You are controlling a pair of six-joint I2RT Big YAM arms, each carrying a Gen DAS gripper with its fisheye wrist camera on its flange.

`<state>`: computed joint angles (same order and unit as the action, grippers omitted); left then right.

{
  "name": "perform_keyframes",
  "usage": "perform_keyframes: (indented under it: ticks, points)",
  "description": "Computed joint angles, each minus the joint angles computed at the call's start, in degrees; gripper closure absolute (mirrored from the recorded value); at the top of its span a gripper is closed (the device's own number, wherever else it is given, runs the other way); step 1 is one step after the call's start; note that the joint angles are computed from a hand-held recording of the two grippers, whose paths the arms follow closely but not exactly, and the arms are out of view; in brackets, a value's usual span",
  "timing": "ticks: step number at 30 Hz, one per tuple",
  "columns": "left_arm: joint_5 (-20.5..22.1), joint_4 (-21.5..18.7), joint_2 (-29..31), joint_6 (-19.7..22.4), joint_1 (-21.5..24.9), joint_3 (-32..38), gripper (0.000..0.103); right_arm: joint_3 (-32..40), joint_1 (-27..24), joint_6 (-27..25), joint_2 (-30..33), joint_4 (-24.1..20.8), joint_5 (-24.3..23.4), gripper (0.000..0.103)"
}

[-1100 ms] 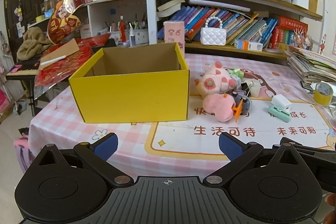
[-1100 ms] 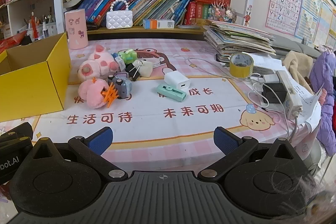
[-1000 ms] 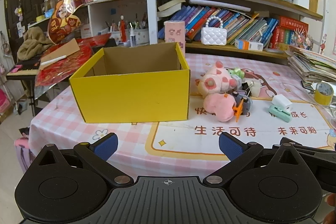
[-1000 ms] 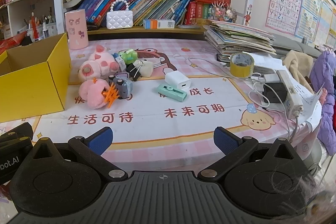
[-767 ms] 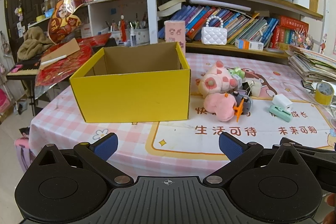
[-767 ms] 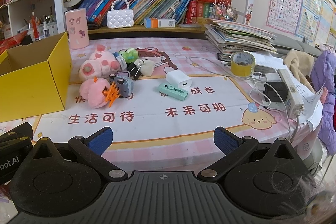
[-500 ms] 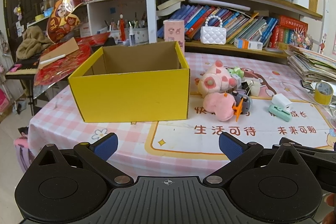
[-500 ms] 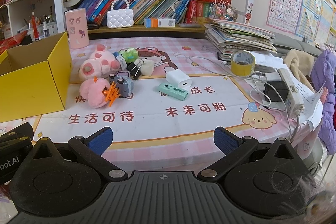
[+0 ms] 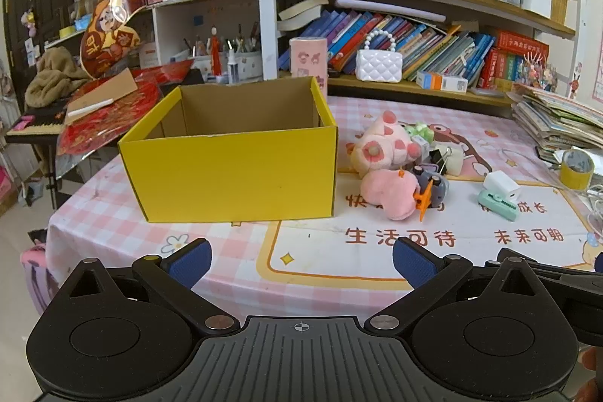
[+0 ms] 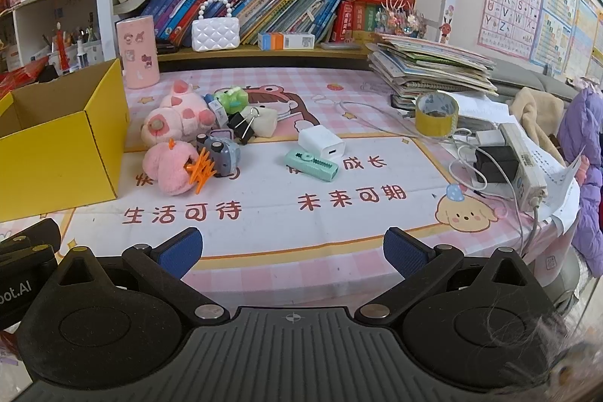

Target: Organize objects

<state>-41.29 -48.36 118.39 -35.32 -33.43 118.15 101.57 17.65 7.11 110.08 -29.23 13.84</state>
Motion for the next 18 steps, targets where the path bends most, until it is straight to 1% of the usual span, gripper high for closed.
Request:
perform_keyframes:
  ticks: [3,16,18]
  points:
    - [-0.48,0.65,-0.19,0.39,-0.06,-0.3,0.0,0.07,-0.08,0.19,-0.05,-0.03,-0.37,0.0]
    - [-0.09,0.63,-0.1,0.43,0.05,-0.04,0.0,0.19,-0.19,1.02,-0.22,-0.6,-1.39,0.0]
    - [-0.16,0.73,-0.09,0.37,0.05,-0.07,0.0,0.19,-0.37,1.57,-0.24,-0.67,-2.28,0.0]
